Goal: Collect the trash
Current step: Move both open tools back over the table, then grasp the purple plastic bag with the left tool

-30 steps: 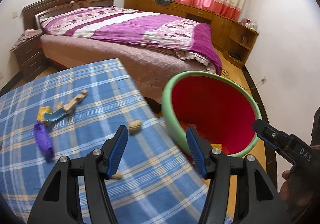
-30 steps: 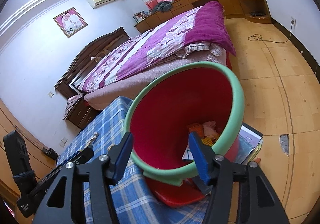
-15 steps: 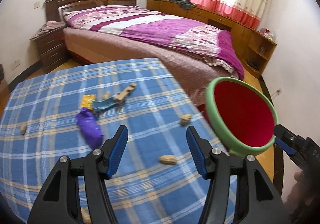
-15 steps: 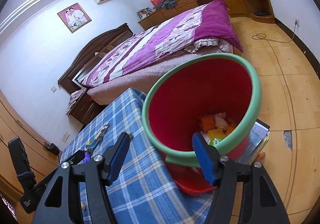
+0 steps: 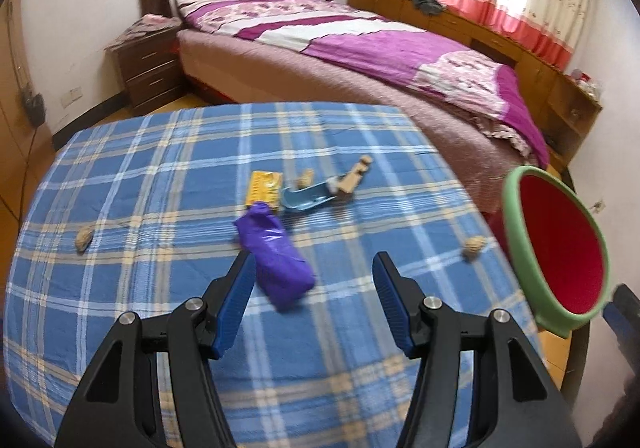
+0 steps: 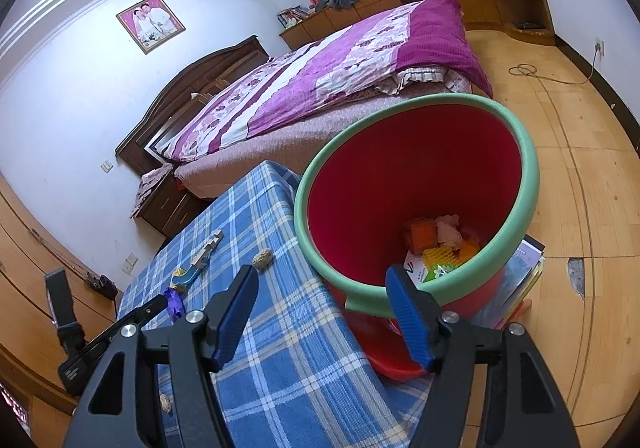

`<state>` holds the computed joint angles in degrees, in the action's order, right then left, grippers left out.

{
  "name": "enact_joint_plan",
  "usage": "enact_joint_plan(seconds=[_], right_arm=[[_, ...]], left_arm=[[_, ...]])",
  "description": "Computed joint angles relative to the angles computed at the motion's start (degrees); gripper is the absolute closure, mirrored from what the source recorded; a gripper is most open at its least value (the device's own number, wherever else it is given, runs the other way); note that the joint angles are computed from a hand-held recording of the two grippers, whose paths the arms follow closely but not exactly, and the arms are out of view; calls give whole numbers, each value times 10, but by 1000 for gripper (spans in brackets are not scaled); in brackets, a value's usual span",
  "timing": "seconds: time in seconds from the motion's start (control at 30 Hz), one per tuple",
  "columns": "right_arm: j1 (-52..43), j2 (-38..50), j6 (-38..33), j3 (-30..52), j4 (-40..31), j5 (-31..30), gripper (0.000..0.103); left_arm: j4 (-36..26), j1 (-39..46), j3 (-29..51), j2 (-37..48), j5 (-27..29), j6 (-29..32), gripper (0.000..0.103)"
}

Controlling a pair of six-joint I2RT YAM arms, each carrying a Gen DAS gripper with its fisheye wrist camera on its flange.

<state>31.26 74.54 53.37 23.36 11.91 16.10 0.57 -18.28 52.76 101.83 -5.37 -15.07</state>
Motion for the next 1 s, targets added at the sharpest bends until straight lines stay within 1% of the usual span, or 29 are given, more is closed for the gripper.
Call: enact_joint_plan(seconds=[0.4, 0.63, 0.73, 0.8, 0.87, 0.9, 1.0], right_arm=[[-13, 30, 1, 4, 15, -17, 34], [-16, 44, 2, 6, 22, -24, 34], [-16, 51, 1, 11, 22, -27, 34], [-14, 55, 1, 15, 21, -26, 34], [-12, 59, 0, 20, 20, -27, 34], [-10, 60, -1, 23, 17, -26, 34], [-3, 67, -7, 36, 9, -23, 34]], left_arm=[[-17, 21, 66, 89, -22, 8, 42], [-24, 28, 79, 113, -21, 5, 42], [-15, 30, 71, 113, -22, 10, 49], [-13, 31, 68, 111, -20, 14, 56], [-11, 33, 66, 109, -14, 16, 58], [-9, 36, 63, 107, -9, 17, 63], [-7, 45, 54, 98, 9, 16, 66]])
